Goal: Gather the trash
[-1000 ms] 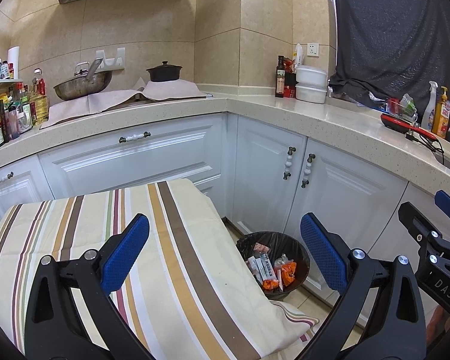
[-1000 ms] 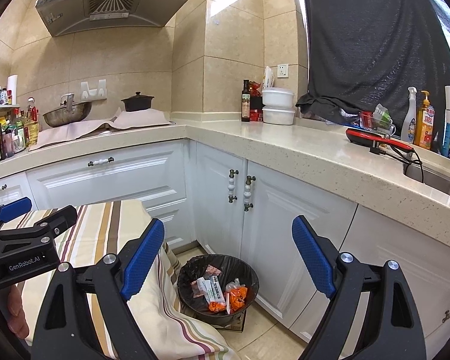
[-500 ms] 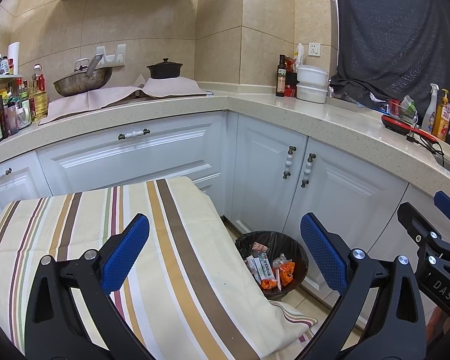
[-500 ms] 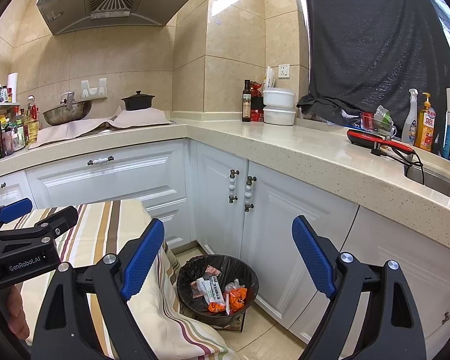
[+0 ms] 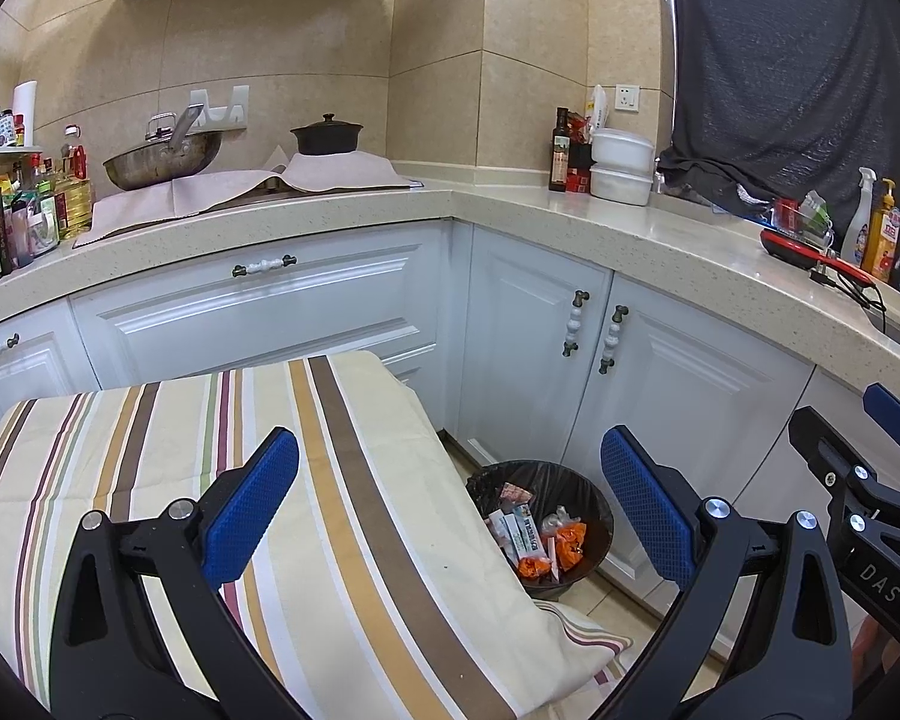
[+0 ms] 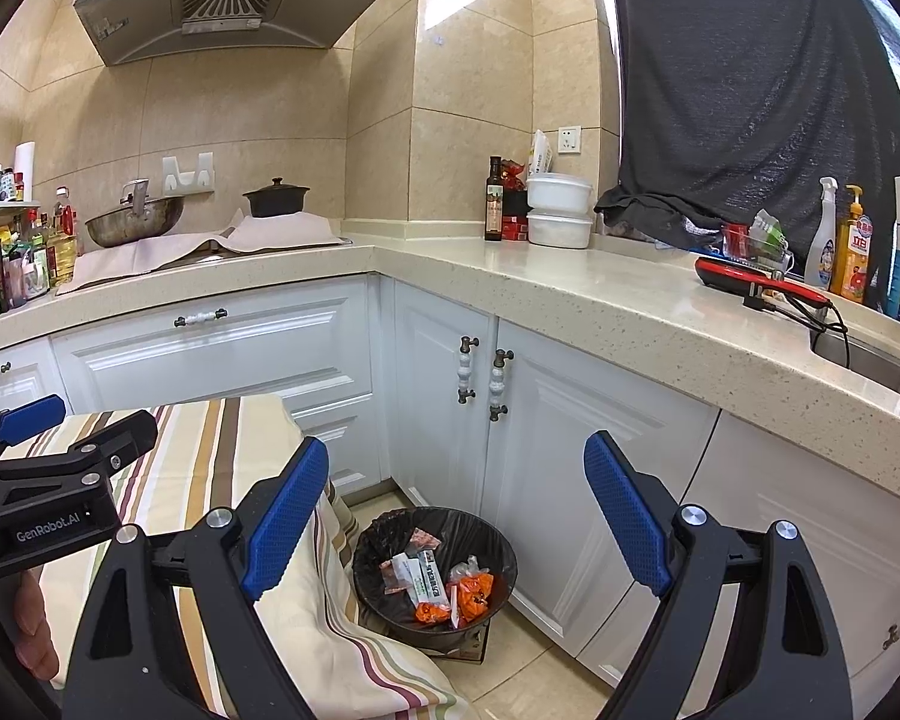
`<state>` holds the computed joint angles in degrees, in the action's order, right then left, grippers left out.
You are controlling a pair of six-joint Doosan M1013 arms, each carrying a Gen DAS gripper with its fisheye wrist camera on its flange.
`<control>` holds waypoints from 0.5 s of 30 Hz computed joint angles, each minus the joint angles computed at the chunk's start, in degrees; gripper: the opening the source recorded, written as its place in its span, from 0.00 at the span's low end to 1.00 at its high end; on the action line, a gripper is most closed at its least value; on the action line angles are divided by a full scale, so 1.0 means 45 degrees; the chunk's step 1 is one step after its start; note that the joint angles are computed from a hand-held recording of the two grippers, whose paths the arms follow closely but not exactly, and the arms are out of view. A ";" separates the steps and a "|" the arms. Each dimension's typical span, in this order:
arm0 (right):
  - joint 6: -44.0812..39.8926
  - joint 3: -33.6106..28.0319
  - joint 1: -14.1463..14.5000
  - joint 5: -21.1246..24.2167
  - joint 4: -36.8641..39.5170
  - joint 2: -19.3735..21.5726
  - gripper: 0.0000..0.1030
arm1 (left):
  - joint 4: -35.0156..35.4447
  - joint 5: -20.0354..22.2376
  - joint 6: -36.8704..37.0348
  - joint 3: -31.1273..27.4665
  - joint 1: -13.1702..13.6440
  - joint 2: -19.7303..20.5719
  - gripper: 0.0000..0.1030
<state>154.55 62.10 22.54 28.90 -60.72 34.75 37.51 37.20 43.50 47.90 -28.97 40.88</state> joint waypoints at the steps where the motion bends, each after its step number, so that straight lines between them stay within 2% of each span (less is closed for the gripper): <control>1: -0.0018 -0.0006 -0.0005 -0.0014 0.0013 0.0003 0.82 | 0.0009 -0.0028 -0.0024 0.0015 0.0001 -0.0007 0.95; 15: 0.0108 0.0073 -0.0048 -0.0042 -0.0081 -0.0004 0.82 | -0.0291 -0.0059 0.0263 -0.0111 -0.0008 0.0039 0.95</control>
